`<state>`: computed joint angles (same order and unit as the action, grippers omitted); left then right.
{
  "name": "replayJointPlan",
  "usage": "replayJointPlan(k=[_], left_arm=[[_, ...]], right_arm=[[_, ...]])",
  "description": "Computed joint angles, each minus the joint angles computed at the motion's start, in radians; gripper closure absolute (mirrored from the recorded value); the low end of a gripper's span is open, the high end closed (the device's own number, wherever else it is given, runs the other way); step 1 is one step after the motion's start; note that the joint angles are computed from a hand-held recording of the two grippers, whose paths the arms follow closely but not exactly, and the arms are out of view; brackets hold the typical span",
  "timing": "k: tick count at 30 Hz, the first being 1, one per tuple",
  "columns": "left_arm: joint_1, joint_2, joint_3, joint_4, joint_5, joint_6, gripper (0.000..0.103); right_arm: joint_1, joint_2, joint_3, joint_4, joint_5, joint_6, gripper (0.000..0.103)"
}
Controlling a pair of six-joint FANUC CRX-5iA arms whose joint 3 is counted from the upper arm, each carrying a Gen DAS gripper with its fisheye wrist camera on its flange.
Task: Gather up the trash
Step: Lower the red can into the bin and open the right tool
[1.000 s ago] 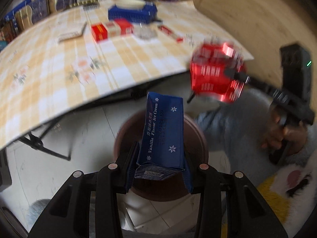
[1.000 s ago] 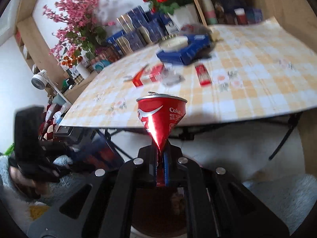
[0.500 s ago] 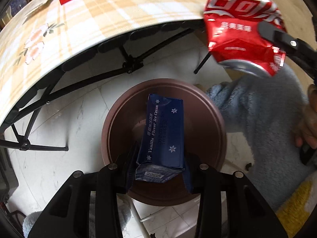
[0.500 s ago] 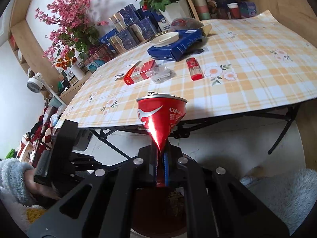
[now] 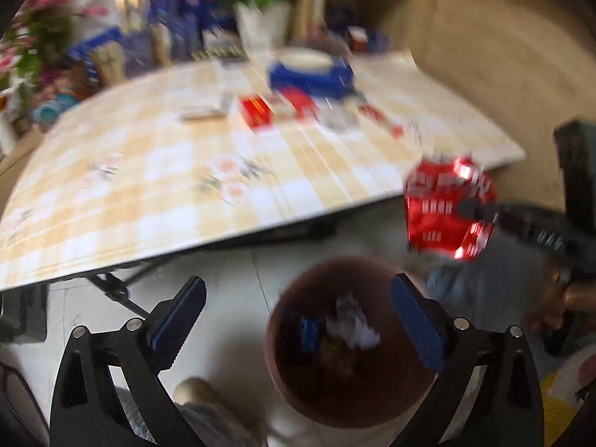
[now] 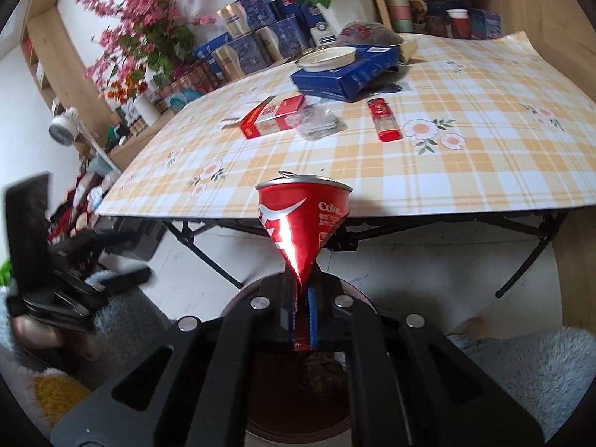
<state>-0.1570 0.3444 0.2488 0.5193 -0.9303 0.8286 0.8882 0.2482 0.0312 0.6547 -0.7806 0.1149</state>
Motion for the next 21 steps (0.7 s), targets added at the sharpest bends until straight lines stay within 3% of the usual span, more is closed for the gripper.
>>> replayJointPlan(k=[3,5,10,15,18,21], left_arm=[[0.015,-0.061,-0.098,0.068,0.106,-0.007,0.006],[0.024,-0.07,-0.115,0.077,0.127,0.008,0.006],[0.037,0.02,0.007,-0.003,-0.043,0.139,0.006],[0.058,0.008,-0.033,0.052,-0.016,0.157,0.006],[0.066,0.014,-0.035,0.065,-0.01,0.196,0.006],[0.067,0.039,0.004,0.039,-0.048,0.226,0.006]], right_arm=[[0.012,0.03,0.052,-0.027,-0.037,0.083,0.094],[0.021,0.054,0.095,-0.06,-0.059,0.164,0.094],[0.04,0.143,0.252,-0.192,-0.164,0.423,0.094],[0.012,0.232,0.42,-0.412,-0.294,0.634,0.094],[-0.023,0.273,0.495,-0.533,-0.374,0.664,0.094],[-0.04,0.332,0.578,-0.569,-0.503,0.633,0.094]])
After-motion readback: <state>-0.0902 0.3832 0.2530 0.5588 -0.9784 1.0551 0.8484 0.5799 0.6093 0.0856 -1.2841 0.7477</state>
